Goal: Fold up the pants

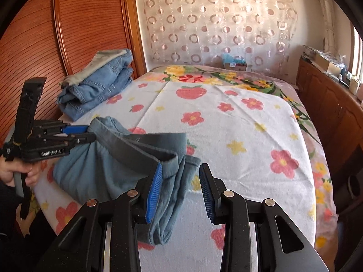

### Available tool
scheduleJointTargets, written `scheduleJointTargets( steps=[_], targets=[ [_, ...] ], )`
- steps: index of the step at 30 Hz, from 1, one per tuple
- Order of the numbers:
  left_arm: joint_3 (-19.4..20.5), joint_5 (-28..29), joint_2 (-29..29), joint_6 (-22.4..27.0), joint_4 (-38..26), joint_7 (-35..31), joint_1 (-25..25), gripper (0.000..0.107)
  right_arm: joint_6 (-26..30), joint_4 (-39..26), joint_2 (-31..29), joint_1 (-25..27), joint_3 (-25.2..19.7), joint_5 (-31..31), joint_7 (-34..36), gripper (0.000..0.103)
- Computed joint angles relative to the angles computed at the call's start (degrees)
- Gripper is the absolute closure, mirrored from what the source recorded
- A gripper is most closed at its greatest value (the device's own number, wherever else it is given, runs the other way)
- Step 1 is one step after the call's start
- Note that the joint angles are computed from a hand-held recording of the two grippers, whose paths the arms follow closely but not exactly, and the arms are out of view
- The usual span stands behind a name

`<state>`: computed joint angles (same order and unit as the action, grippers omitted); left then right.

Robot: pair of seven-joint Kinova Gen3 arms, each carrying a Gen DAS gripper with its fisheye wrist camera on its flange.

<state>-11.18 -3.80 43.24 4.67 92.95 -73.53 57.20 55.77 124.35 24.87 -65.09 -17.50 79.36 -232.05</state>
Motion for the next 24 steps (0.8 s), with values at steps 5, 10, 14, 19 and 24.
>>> scheduleJointTargets(
  steps=[5,10,14,19,24],
  targets=[
    [-0.47,0.22,-0.1,-0.41,0.35,0.08,0.43,0.076,-3.48,-1.0,-0.38,2.85,0.85,0.57,4.53,0.068],
    [0.07,0.53,-0.27,-0.91,0.72,-0.43,-0.19,0.076,-11.5,-2.74,-0.03,8.37,2.16,4.31,9.83,0.072],
    [-0.23,1.07,-0.51,-1.61,1.27,-0.72,-0.03,0.076,-13.94,-2.36,-0.62,10.74,2.76,7.86,8.61,0.091],
    [-1.0,2.24,-0.78,-2.59,1.84,-1.09,0.48,0.076,-14.36,-1.27,-0.78,13.89,1.72,12.47,2.73,0.093],
    [-1.11,3.23,-1.12,-3.29,2.41,-1.71,0.52,0.076,-11.97,-2.96,1.46,14.17,1.41,12.17,2.66,0.094]
  ],
)
